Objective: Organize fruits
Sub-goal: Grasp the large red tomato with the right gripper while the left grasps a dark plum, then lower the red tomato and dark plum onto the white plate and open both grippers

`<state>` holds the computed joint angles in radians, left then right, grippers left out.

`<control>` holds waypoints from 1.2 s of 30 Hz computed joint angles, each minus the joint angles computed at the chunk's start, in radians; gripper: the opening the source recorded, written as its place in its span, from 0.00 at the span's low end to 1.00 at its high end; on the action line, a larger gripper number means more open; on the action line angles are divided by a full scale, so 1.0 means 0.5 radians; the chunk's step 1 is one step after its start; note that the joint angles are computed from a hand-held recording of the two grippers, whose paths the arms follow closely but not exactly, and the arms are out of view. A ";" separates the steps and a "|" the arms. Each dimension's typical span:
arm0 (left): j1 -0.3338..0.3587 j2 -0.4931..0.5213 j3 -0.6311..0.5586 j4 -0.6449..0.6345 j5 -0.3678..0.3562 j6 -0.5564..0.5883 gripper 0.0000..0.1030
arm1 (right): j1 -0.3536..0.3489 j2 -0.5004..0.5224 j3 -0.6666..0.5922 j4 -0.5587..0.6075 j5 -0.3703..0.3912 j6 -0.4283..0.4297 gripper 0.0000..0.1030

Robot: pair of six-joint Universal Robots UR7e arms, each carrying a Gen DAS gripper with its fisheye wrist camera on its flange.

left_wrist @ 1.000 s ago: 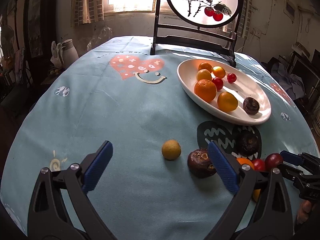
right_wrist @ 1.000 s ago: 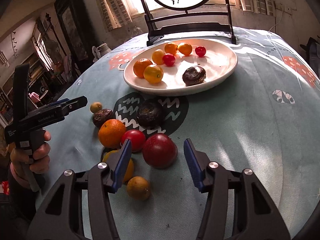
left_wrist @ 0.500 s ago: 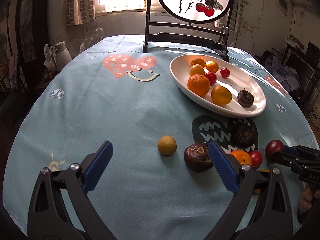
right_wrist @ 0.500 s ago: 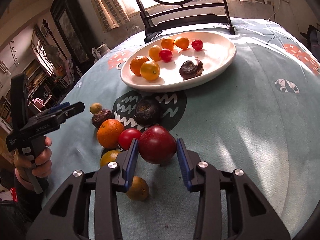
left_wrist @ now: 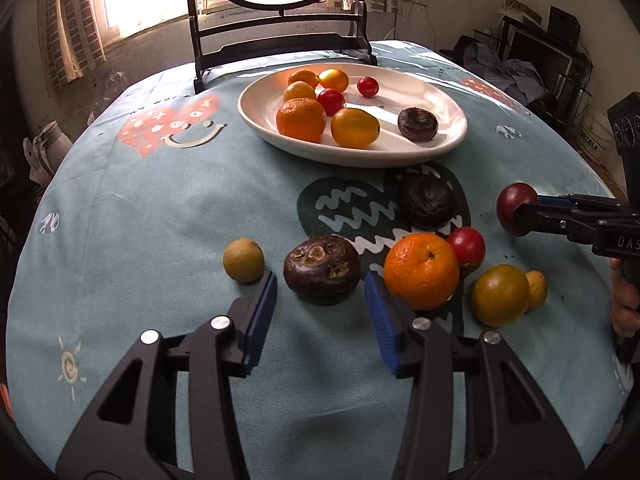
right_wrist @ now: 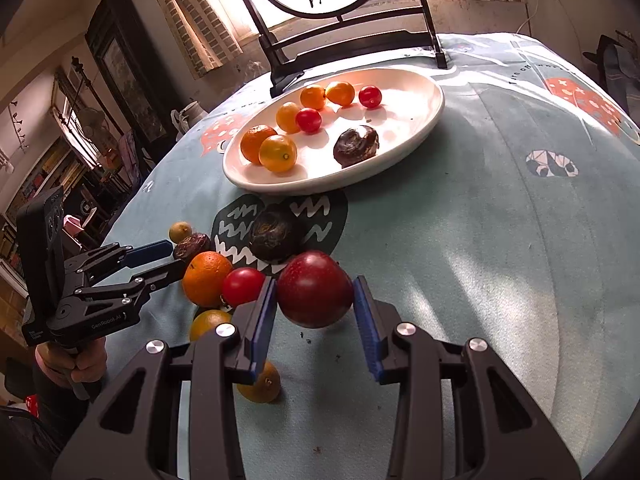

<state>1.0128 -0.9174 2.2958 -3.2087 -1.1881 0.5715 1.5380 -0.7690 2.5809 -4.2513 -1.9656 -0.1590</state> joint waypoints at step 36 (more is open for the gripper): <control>-0.148 0.183 -0.329 -0.082 0.007 -0.375 0.42 | 0.078 -0.056 -0.362 -0.085 0.039 -0.201 0.38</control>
<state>0.9390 -0.8258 2.1311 -3.2494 -1.1844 0.3840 1.5769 -0.7970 2.3999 -4.2936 -1.9461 -0.2597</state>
